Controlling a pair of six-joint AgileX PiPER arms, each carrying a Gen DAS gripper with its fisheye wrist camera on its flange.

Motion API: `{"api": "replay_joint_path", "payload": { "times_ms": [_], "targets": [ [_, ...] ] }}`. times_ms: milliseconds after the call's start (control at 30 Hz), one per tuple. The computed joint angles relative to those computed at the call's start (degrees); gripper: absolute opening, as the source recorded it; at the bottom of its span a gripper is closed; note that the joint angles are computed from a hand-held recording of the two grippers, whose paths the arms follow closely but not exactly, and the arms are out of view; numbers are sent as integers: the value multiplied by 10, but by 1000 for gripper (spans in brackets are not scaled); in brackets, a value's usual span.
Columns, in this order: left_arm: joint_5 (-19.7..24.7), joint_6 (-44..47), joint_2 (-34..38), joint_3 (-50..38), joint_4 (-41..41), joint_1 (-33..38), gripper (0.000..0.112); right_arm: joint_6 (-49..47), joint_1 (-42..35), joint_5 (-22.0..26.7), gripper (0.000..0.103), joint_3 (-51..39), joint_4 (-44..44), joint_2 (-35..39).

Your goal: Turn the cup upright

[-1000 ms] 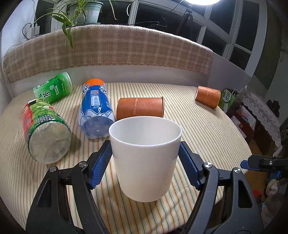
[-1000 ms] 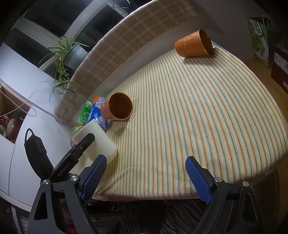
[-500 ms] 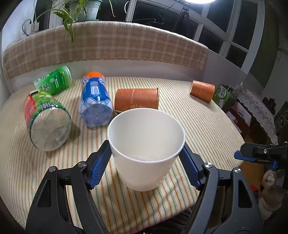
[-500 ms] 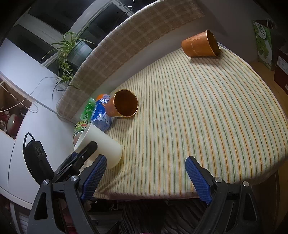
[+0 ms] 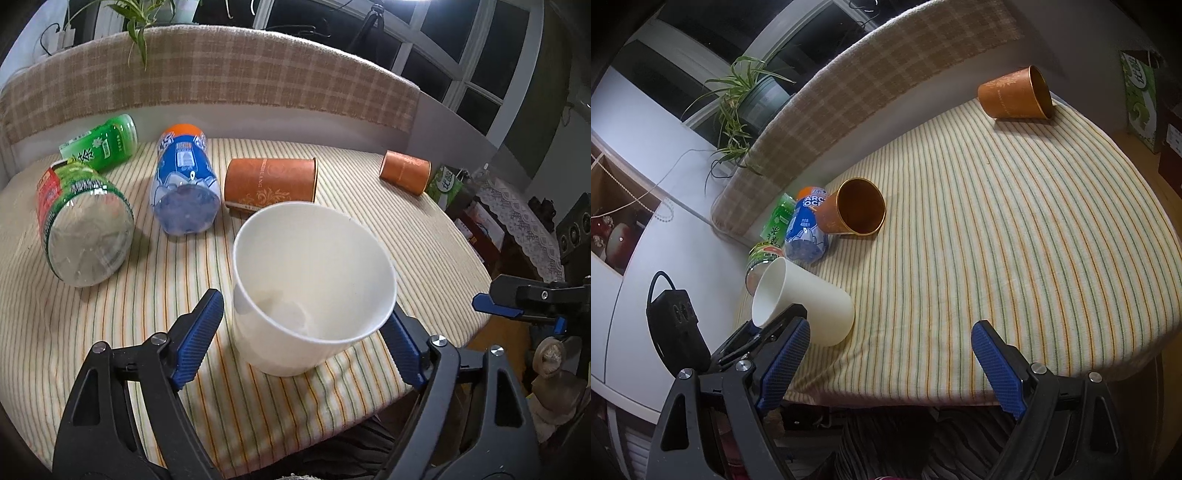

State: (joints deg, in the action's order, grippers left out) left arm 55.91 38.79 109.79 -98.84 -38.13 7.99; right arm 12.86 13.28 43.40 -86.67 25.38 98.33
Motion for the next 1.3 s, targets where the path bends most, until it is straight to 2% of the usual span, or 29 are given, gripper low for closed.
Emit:
{"api": "replay_joint_path", "payload": {
  "times_ms": [300, 533, 667, 833, 967, 1033, 1100, 1167, 1300],
  "targets": [
    [-10, 22, -21, 49, 1, 9, 86, 6, 11, -6, 91, 2, -21, -5],
    [-53, 40, -65, 117, 5, 30, 86, 36, 47, -37, 91, 1, -96, -16],
    [-104, 56, -108, 162, -9, 43, 86, 86, 81, -58, 91, 3, -186, -24],
    [-157, 63, -160, 199, -30, 55, 86, 199, 136, -77, 91, 3, -371, -30],
    [-202, 65, -196, 214, -40, 59, 86, 292, 175, -80, 96, 9, -511, -36],
    [-209, 69, -205, 214, -51, 63, 86, 322, 187, -78, 96, 10, -557, -36],
    [-213, 74, -214, 214, -67, 70, 89, 333, 192, -83, 102, 12, -573, -38],
    [-221, 88, -224, 220, -93, 76, 99, 361, 200, -90, 103, 17, -603, -41],
    [-251, 109, -246, 243, -117, 78, 100, 427, 223, -76, 103, 19, -694, -39]
  ]
}}
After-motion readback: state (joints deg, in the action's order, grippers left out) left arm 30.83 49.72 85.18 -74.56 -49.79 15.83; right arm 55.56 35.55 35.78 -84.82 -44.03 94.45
